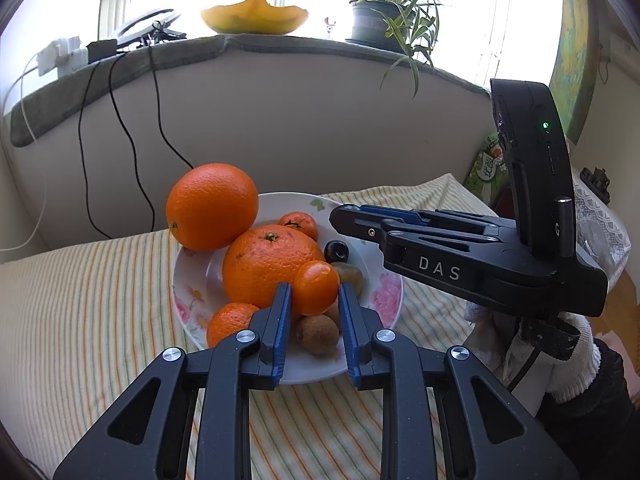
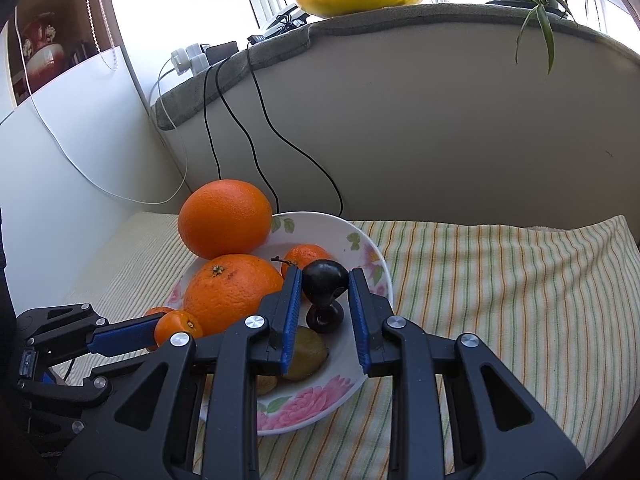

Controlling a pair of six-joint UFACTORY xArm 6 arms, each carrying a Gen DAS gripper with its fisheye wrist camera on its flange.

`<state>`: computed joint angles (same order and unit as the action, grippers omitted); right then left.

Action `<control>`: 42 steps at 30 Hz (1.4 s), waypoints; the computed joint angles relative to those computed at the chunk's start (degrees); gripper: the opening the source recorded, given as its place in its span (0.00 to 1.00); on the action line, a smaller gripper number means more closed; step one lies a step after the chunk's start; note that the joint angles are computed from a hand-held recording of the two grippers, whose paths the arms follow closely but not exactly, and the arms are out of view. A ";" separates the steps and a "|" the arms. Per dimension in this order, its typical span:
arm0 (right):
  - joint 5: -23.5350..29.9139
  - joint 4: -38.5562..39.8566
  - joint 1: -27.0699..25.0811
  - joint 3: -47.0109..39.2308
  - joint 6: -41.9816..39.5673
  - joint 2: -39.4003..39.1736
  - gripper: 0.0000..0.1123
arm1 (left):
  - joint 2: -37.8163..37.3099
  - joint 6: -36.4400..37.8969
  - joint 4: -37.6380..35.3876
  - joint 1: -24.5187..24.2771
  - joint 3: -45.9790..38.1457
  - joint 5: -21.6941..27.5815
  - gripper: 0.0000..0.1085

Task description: Organize fruits

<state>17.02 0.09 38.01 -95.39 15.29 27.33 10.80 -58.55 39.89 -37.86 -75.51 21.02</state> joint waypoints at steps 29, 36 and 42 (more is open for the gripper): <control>-3.93 -6.93 -0.64 2.61 7.34 -1.54 0.74 | -1.30 -4.28 4.20 -0.67 0.73 1.92 0.50; -4.33 -8.53 -0.70 3.18 8.90 -1.89 0.74 | -2.02 -6.17 5.55 -1.04 1.18 2.67 0.55; -2.36 -10.94 -0.40 2.39 10.21 -1.84 0.75 | -3.91 -7.95 7.07 -1.16 2.63 3.18 0.56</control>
